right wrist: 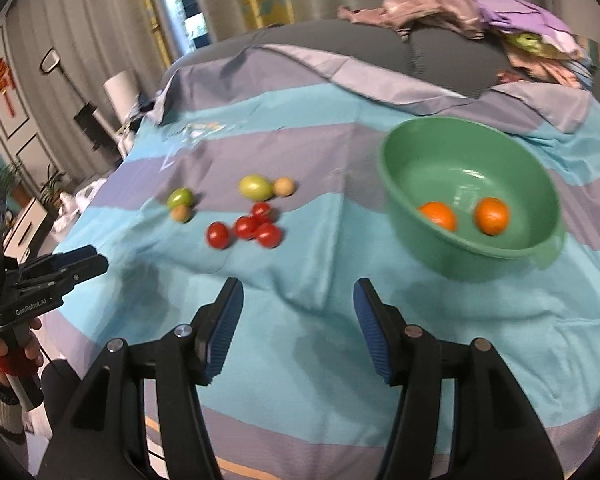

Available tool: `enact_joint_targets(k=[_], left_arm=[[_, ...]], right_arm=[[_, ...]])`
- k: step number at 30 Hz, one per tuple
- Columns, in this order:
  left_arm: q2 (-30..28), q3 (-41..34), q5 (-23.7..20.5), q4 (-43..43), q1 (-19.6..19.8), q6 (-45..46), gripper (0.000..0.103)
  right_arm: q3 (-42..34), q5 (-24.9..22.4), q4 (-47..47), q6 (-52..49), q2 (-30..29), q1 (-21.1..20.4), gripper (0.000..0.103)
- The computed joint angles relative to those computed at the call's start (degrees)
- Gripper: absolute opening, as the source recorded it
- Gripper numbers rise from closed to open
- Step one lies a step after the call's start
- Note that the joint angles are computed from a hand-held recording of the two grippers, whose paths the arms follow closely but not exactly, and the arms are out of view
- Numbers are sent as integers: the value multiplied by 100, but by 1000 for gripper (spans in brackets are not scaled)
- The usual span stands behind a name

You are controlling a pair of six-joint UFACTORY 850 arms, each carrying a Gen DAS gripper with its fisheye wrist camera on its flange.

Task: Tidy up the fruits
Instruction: 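Move both open tools back toward the tomatoes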

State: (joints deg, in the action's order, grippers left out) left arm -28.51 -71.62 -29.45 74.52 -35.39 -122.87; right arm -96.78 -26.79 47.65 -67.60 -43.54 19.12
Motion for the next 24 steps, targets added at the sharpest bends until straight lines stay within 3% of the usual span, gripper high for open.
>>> enact_joint_targets(k=[16, 24], left_arm=[[-128, 64, 691, 841, 181, -683, 49], [-350, -211, 976, 910, 344, -468, 49]], right_arm=[[-570, -198, -1116, 690, -560, 400, 57], [-1206, -377, -1522, 1003, -994, 473, 56]])
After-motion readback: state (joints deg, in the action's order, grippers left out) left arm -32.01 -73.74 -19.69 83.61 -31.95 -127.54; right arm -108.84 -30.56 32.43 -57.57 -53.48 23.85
